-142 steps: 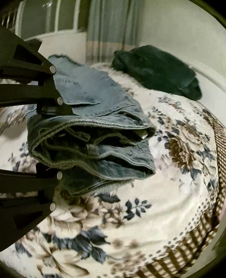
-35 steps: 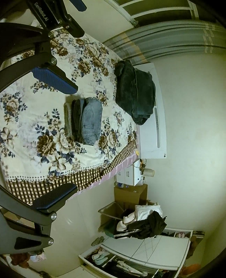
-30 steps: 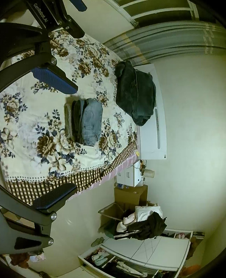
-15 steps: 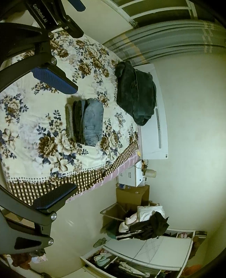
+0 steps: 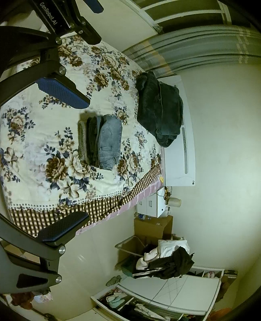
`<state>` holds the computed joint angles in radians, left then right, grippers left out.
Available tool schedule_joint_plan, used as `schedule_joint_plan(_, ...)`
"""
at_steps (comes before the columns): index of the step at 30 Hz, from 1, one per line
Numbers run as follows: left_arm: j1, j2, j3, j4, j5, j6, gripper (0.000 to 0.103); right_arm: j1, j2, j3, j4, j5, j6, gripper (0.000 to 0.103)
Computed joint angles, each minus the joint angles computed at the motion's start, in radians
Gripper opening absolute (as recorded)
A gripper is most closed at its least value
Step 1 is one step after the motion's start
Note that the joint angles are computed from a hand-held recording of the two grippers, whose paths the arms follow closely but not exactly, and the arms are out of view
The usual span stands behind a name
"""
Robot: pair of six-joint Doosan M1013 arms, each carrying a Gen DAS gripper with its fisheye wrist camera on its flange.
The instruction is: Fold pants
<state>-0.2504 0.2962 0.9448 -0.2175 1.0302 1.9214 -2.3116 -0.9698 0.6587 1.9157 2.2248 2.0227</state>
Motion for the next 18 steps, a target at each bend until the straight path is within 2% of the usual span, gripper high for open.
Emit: schedule_joint_plan(18, 0.006, -0.008, 0.009, -0.006, -0.011, 0.006, 0.103, -0.003, 0.005, -0.012, 0.008, -0.004, 0.007, 0.103)
